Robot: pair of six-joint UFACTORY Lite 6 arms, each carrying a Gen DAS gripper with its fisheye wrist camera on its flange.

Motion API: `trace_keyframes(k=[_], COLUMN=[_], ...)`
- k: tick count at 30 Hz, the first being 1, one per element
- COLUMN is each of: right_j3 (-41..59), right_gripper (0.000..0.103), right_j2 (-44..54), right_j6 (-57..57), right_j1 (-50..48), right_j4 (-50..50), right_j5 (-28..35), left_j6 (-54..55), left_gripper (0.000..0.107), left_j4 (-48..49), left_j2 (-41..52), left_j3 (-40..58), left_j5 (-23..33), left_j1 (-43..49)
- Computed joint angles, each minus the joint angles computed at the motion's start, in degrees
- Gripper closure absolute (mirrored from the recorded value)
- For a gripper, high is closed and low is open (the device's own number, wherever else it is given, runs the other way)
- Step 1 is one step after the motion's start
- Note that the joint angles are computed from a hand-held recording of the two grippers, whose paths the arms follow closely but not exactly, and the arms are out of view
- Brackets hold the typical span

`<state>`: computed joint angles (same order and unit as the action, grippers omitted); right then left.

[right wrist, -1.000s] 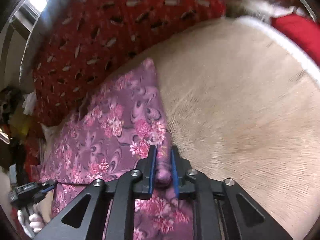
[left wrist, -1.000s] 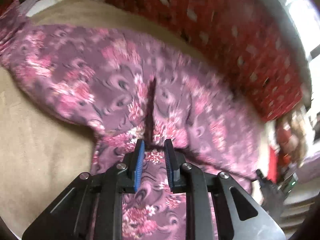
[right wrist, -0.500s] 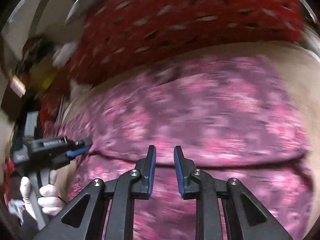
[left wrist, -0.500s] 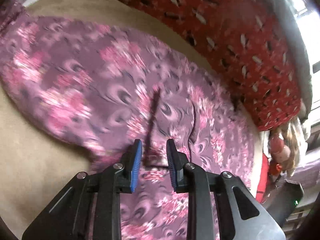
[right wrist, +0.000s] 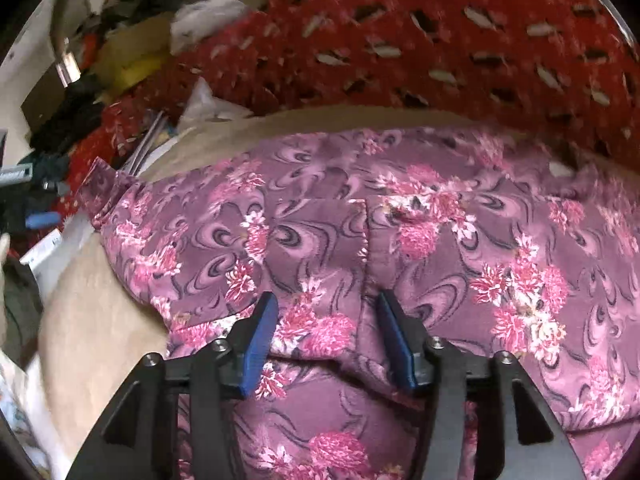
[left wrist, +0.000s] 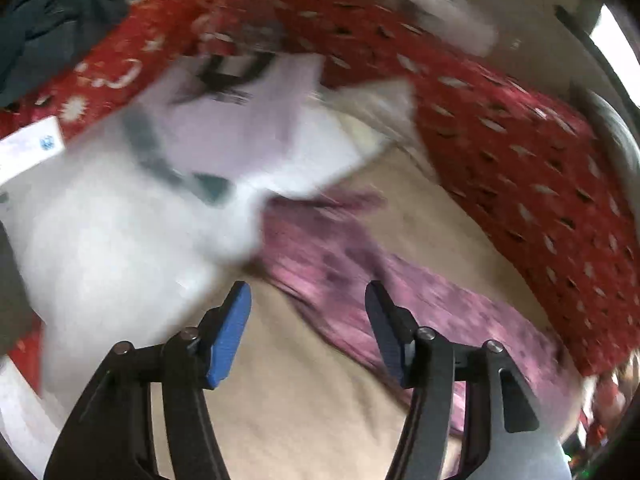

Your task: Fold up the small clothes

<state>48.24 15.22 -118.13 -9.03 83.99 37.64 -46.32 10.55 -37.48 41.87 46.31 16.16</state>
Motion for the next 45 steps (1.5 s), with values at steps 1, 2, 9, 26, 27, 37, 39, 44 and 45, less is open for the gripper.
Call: trace_keyframes(k=[1,2,9,26,27,37,39,44,45], right_j3=[0.5,1.0,1.3,4.9,5.0,16.9,22.2,31.0,30.6], right_gripper=[0.049,0.049,0.047,0.033,0.033,0.033,0.033,0.028,0.025], right_j2=[0.4,0.9,1.3,-0.9,-1.6,7.5,13.0,21.2,21.0], right_j6=[0.9,1.4,1.6,14.1,14.0,-2.2,-0.9,5.5,4.8], right_j1=[-0.4,-0.5,-1.5,-4.2,-5.9,-25.8,-28.9,-34.0,-33.7], right_j4=[-0.9,-1.2,-1.7,-14.5,-14.8,-10.4,-12.1,-17.9,-17.7], right_j5=[0.5,1.0,3.0,6.4,6.7,-0.1,-0.8,7.2,6.8], left_j6=[5.9,11.1,18.6,-8.4,-12.2,-31.2,-32.4,-30.0,-29.1], left_gripper=[0.049,0.049,0.049,0.102,0.102,0.102,0.102,0.102,0.102], left_j4=[-3.4,-6.8,-16.6,-5.1,-2.4,9.8,9.7,4.5,2.6], left_j2=[-0.1,0.2,9.6,9.5,11.1,36.5,43.8,64.2,69.2], left_j3=[-0.8,-1.7,-3.9,13.1,15.6,44.0,51.3,70.1,74.5], left_j5=[-1.4,-3.0,-14.0,-3.9,-3.3,-1.7,-2.5,-2.7,-2.1], left_j1=[4.9,9.2,14.1,-15.3,-19.7,-48.7,-52.2,-56.9,-57.5])
